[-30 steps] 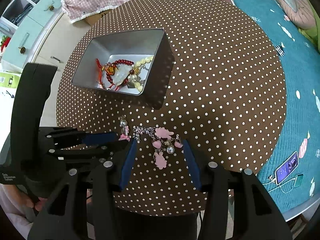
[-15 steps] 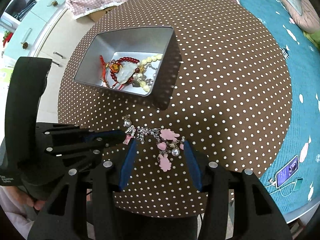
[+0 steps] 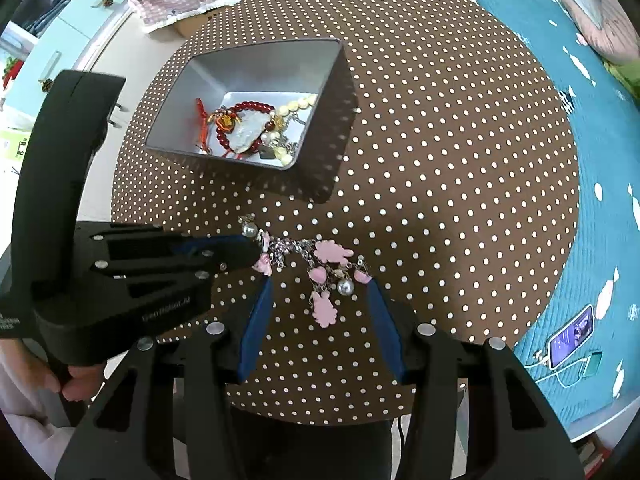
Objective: Organize jewelry
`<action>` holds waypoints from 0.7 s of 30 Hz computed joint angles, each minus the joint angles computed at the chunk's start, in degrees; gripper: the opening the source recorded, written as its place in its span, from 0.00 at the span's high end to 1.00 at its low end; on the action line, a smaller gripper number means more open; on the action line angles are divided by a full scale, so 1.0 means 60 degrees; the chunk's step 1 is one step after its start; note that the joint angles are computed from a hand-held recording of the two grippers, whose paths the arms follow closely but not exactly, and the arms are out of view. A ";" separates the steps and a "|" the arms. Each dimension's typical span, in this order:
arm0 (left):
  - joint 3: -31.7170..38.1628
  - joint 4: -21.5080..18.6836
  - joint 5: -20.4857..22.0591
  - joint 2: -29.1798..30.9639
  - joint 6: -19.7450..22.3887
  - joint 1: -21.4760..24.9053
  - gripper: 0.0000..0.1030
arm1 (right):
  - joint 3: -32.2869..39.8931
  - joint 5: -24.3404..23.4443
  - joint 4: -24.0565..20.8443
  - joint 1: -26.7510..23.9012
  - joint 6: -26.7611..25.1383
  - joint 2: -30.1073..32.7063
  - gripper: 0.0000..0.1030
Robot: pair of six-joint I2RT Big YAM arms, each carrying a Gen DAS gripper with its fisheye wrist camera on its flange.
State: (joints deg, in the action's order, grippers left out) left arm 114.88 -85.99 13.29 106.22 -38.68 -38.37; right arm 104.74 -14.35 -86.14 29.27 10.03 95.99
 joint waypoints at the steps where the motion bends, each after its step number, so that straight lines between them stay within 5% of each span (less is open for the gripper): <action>1: -0.0074 0.0046 0.0075 -0.0039 0.0064 0.0034 0.85 | -0.0003 -0.0012 -0.0003 -0.0004 -0.0016 0.0001 0.55; 21: 0.0062 0.0220 -0.0046 0.0079 0.0152 0.0037 0.88 | 0.0098 -0.0110 -0.0001 0.0016 0.0034 0.0122 0.54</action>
